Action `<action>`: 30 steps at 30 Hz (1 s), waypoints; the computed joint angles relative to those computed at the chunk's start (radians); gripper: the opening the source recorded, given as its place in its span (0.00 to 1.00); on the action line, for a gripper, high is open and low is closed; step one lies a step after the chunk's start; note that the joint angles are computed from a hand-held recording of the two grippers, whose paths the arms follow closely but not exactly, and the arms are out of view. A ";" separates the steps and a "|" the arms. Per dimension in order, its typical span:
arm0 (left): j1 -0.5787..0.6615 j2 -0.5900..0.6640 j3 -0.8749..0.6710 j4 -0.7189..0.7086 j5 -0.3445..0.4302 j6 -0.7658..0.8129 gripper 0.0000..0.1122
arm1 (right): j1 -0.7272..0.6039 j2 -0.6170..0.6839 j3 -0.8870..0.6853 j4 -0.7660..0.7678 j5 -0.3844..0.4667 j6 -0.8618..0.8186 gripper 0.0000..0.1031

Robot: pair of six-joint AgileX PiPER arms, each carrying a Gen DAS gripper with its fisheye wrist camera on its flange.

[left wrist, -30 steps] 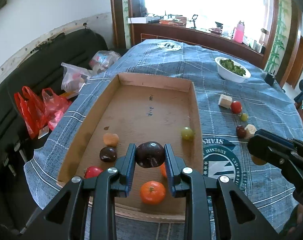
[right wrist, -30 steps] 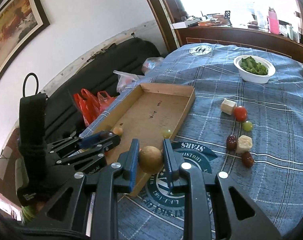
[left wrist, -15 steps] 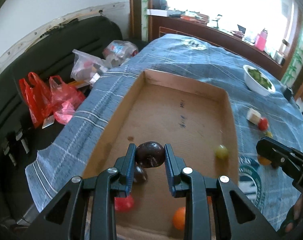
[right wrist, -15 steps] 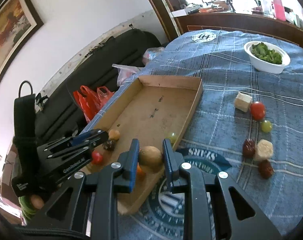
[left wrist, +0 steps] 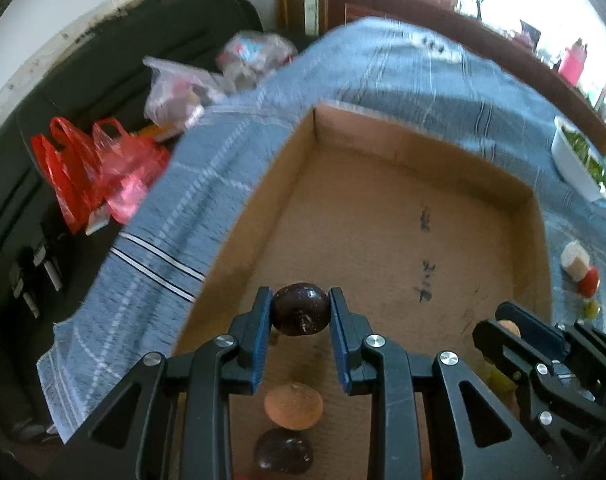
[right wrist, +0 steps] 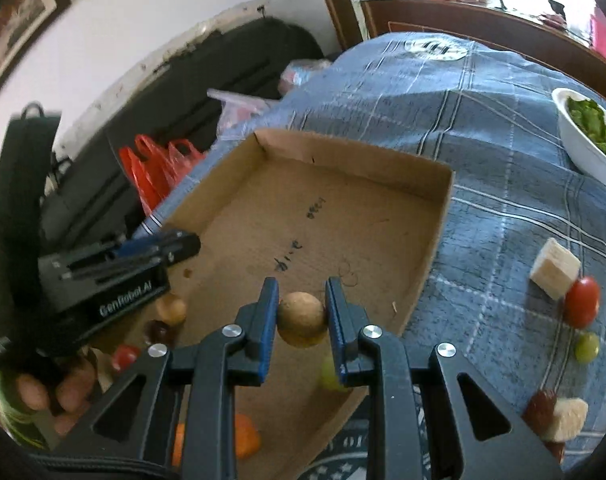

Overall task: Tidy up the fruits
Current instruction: 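Carry the plum into the tray and open the left gripper while the right gripper releases the kiwi there, then withdraw both grippers from the tray toward the remaining fruits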

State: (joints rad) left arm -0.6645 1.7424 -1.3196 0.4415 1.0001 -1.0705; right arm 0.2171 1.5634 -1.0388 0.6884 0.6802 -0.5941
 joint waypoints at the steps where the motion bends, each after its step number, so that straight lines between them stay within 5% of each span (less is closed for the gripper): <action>1: 0.001 0.007 -0.006 -0.008 0.006 0.010 0.24 | 0.007 0.014 -0.005 -0.015 -0.005 0.007 0.25; 10: 0.000 0.006 -0.021 -0.016 0.038 0.015 0.33 | 0.054 0.030 -0.008 -0.115 -0.033 0.066 0.27; 15: -0.014 -0.030 0.000 0.017 0.049 -0.030 0.40 | 0.054 0.017 -0.008 -0.117 -0.043 0.071 0.47; 30: -0.211 -0.169 0.042 0.125 0.077 -0.253 0.49 | -0.118 -0.215 0.137 0.043 0.050 -0.057 0.47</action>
